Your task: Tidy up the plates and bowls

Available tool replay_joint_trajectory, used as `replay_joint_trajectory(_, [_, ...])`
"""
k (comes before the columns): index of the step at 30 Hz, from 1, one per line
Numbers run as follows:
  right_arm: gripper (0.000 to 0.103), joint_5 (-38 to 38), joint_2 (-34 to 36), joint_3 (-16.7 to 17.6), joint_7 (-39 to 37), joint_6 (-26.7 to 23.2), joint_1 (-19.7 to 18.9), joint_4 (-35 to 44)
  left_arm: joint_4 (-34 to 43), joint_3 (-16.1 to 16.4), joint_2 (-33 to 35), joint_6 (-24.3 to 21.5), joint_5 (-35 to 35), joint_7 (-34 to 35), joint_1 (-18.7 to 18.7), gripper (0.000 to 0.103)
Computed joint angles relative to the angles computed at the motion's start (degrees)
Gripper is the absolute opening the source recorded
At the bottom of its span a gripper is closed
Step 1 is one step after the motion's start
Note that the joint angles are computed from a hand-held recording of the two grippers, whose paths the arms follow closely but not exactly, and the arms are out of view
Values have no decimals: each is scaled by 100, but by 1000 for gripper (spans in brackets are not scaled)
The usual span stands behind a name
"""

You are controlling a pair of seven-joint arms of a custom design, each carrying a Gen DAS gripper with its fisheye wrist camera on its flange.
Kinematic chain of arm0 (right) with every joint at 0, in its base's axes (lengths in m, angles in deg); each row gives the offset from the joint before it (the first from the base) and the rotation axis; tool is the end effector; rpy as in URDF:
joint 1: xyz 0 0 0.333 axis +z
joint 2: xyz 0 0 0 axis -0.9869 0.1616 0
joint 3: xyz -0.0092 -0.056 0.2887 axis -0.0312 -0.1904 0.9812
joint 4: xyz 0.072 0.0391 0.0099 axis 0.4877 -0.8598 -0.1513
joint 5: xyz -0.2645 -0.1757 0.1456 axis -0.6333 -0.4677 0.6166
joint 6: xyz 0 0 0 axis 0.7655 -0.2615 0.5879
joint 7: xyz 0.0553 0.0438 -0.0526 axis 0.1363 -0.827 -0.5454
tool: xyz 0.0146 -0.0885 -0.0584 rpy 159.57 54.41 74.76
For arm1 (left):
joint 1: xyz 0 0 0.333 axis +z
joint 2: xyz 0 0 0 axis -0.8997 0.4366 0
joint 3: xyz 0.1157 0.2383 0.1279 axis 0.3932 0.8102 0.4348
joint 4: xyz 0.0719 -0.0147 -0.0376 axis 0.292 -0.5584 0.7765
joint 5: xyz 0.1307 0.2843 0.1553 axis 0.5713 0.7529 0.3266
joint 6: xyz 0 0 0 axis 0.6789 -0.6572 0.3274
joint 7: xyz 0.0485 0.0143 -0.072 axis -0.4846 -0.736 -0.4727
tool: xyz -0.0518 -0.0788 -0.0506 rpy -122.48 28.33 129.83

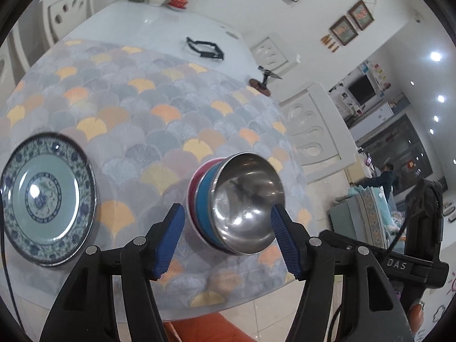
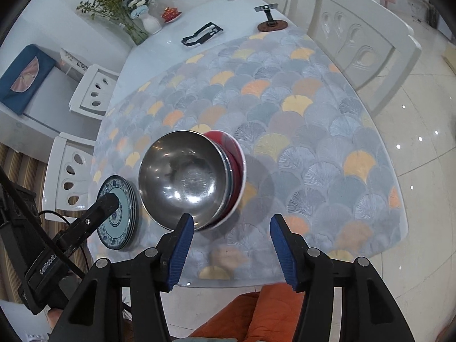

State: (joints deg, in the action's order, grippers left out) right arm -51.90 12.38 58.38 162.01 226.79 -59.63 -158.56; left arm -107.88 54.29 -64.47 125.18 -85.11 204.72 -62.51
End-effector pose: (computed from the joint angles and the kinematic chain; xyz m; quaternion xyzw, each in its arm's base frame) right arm 0.4904 0.2585 0.4915 -0.5722 0.7928 0.0160 0.2093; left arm 0.5295 -0.0445 0.4523 0.6185 -0.7006 0.3508 0.0605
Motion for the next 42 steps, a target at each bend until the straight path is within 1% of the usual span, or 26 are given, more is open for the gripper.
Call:
replay_joint_trajectory(2, [61,42,30,-11,30,-21,-15,22,17,18,35,-63,-26,-9,19,61])
replay_joint_trajectory(3, [67,61,55,-15,41,-30,-25,40,51,30,66,-156,-105,69,36,61])
replay_joint_trajectory(4, [69,80,87,-19,36,-45,-35,71,41,29,56,-190,-162,141,46,61])
replay_joint_trajectory(5, [69,83,123,-15,45,-80,-37,128,38,19,57,-162,-170,160,43,62])
replay_joint_trajectory(7, [69,175,256,-15,-81,-179,-65,287,41,-11,88,-40,-80,79,18,78])
replay_joint_trajectory(8, [69,197,298,-12,-118,-205,-75,336,39,-21,103,-6,-54,41,10,79])
replay_joint_trajectory(13, [69,368,596,3,-478,-324,-169,618,353,-74,492,-47,388,-494,-9,79])
replay_joint_trajectory(18, [70,462,788,41,-1024,-170,-239,723,512,-134,770,59,688,-989,-3,79])
replay_joint_trajectory(21, [70,793,943,101,-1367,-9,-324,791,590,-159,903,5,654,-1182,60,79])
replay_joint_trajectory(25, [70,830,1139,110,-1516,154,-354,878,769,-198,1092,-138,691,-1394,123,79])
replay_joint_trajectory(29, [70,1072,1423,170,-1737,129,-473,1055,880,-244,1221,-96,826,-1501,110,79])
replay_joint_trajectory(32, [70,1060,1668,195,-1865,-24,-516,1302,1015,-282,1382,-152,850,-1586,124,79])
replay_joint_trajectory(35, [70,993,1822,205,-1935,-41,-534,1424,1121,-313,1530,-218,879,-1687,132,77])
replay_joint_trajectory(37, [70,1116,1915,258,-2040,-42,-601,1470,1193,-331,1634,-310,919,-1776,142,71])
replay_joint_trajectory(38, [70,1201,1943,292,-2122,-16,-639,1467,1207,-346,1666,-349,898,-1786,159,70])
replay_joint_trajectory(41, [70,1297,1968,321,-2234,94,-668,1414,1139,-374,1659,-256,858,-1779,163,66])
replay_joint_trajectory(42, [68,1332,1990,337,-2286,115,-681,1414,1123,-381,1664,-223,861,-1777,157,61])
